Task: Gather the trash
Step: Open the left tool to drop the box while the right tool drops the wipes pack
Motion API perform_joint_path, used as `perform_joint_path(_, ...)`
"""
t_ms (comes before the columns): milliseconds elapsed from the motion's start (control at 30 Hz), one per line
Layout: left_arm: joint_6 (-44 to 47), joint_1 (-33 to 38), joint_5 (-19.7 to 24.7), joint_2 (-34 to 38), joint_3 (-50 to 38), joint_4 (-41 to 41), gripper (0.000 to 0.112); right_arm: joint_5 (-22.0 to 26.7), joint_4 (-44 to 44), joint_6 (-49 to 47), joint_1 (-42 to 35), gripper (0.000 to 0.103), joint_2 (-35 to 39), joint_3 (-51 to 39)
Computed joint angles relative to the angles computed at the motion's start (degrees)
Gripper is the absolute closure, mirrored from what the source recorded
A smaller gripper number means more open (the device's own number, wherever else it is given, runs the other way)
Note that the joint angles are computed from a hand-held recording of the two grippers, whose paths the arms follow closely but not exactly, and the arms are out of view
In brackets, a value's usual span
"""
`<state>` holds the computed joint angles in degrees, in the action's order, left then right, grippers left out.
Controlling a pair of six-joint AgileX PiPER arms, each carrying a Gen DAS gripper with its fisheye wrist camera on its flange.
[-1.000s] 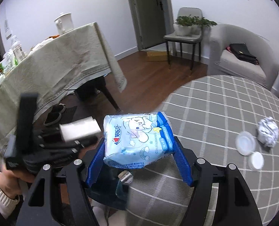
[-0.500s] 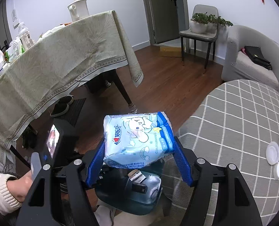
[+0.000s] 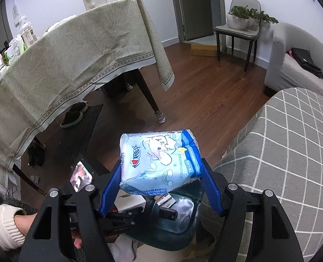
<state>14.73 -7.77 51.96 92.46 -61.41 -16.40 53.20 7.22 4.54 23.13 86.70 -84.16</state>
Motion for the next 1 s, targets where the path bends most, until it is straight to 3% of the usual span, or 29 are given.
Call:
perform_joint_path(200, 1.45, 3.16, 0.3, -1.29, -1.28, -1.47, 0.041, 0.12, -0.74, 0.78, 0.65, 0.033, 1.11, -0.55)
perform_joint_path(467, 4.25, 7.4, -0.7, -5.27, -3.31, -5.12, 0.045, 0.17, -0.85, 0.69, 1.1, 0.033, 1.7, 0.11)
perform_joint_path(700, 5.68, 13.39, 0.74, -8.15, -8.66, -8.8, 0.062, 0.78, -0.48, 0.16, 2.57, 0.033, 2.61, 1.63)
perform_joint_path(1000, 3.35, 14.25, 2.45, -9.41, -13.45, -10.37, 0.081, 0.24, -0.44, 0.53, 5.37, 0.033, 5.79, 5.66)
